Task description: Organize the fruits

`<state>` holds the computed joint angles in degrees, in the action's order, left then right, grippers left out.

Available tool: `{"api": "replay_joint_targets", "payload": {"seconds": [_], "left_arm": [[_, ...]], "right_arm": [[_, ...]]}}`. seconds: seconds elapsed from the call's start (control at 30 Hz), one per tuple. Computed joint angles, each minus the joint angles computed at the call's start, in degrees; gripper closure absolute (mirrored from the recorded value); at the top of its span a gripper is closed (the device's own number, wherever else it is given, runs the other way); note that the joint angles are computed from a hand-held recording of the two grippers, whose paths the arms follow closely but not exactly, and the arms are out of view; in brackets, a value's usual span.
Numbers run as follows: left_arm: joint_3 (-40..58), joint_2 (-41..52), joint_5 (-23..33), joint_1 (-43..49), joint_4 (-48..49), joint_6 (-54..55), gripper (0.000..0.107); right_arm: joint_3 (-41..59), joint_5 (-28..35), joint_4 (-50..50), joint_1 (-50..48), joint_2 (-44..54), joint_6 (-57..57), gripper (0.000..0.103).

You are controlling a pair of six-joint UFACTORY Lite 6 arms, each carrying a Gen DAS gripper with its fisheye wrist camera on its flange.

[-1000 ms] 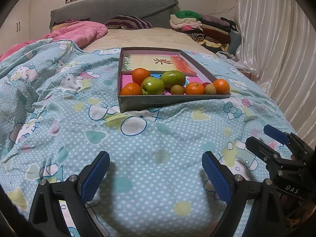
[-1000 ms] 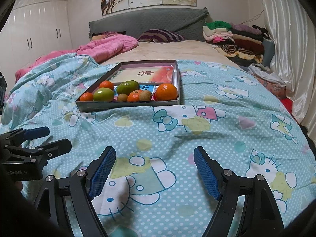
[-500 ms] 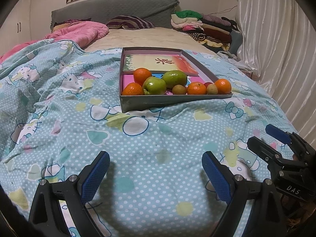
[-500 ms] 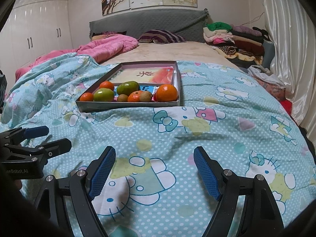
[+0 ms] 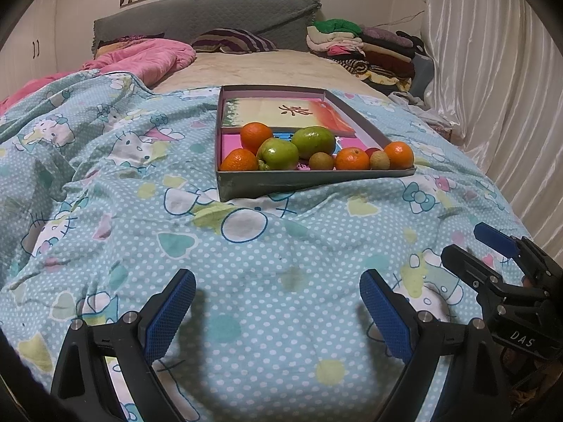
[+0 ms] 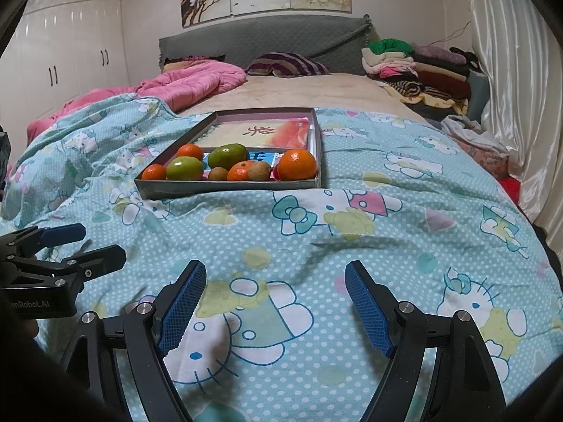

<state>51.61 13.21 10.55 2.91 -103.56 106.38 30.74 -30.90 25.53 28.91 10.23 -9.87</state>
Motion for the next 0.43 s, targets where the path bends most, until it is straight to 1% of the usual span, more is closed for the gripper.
{"api": "replay_joint_targets", "payload": {"seconds": [0.2, 0.27, 0.37, 0.43], "left_arm": [[-0.11, -0.27, -0.3, -0.11, -1.16, 0.74, 0.012], [0.57, 0.23, -0.58, 0.08, 0.79, -1.47, 0.012], [3.07, 1.93, 0.41, 1.83, 10.7, -11.66, 0.012], [5.04, 2.96, 0.11, 3.46, 11.81, -13.25, 0.012]], "right_arm": [[0.27, -0.16, -0.23, -0.17, 0.49, 0.39, 0.021], [0.64, 0.01, -0.27, -0.54, 0.91, 0.44, 0.021], [1.15, 0.29, -0.21, -1.78, 1.04, -0.01, 0.021], [1.64, 1.03, -1.46, -3.81, 0.79, 0.79, 0.021]]}}
